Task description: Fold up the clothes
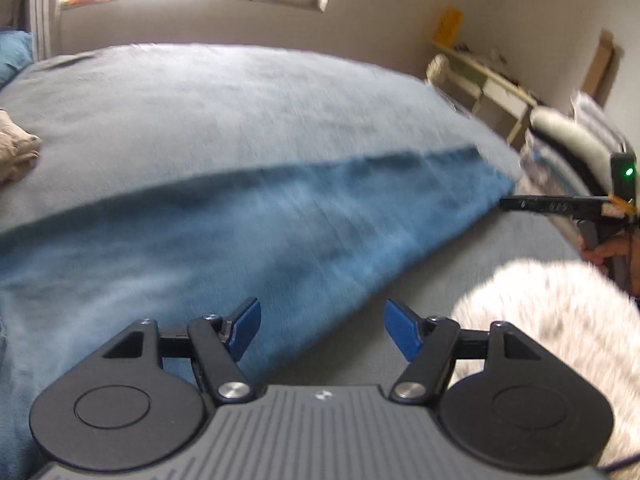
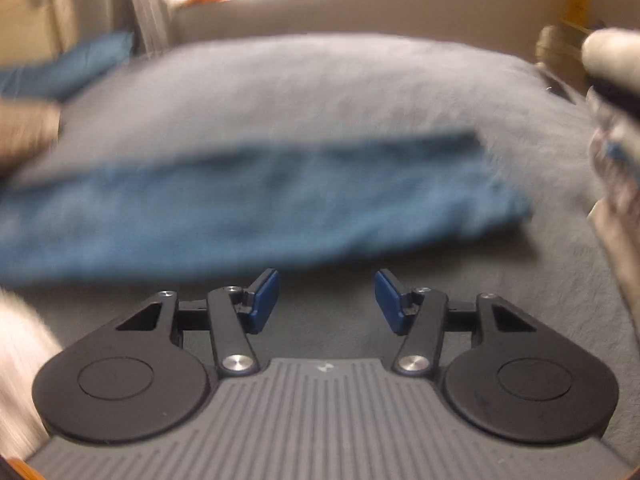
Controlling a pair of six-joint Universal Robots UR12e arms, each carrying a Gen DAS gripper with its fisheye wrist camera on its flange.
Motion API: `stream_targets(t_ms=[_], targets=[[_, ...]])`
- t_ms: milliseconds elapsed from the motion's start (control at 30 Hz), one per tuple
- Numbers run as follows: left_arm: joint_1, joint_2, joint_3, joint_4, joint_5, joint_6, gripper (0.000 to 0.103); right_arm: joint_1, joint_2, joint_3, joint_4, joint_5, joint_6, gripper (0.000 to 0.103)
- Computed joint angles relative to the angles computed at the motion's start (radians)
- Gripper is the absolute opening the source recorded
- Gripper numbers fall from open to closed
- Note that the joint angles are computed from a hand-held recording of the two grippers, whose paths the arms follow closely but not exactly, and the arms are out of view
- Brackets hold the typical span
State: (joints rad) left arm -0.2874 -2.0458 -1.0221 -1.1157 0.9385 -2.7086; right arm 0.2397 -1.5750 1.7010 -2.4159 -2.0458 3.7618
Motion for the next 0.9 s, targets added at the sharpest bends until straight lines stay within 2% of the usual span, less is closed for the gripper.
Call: stream_targets(t_ms=[100,233,300,433,500,600,800,900], targets=[[0.007,0.009,-0.016,0.081,0.003,-0.084,0.070,-0.012,0.037,-0.088,-0.036,0.033,-0.003,0.056],[0.022,0.028,-0.044,0.163,0.049,-0.168,0.073,-0.011,0.120,-0.229,-0.096,0.141,0.004,0.069],[0.030,0.028,-0.037,0.150,0.072,-0.185,0.073,-0.002,0.163,-0.293,-0.117,0.192,0.031,0.081],[0.044,0.010,-0.001,0.096,0.089,-0.195,0.073,0.019,0.239,-0.399,-0.122,0.288,0.108,0.090],[0.048,0.000,0.009,0.095,0.095,-0.193,0.074,0.024,0.270,-0.445,-0.087,0.323,0.144,0.092],[0.050,-0.015,0.020,0.103,0.107,-0.200,0.075,0.034,0.305,-0.493,0.000,0.326,0.163,0.100],[0.042,-0.060,0.070,0.100,0.158,-0.194,0.079,0.056,0.374,-0.565,0.267,0.261,0.155,0.102],[0.041,-0.085,0.104,0.066,0.177,-0.185,0.081,0.066,0.411,-0.594,0.397,0.232,0.144,0.102]])
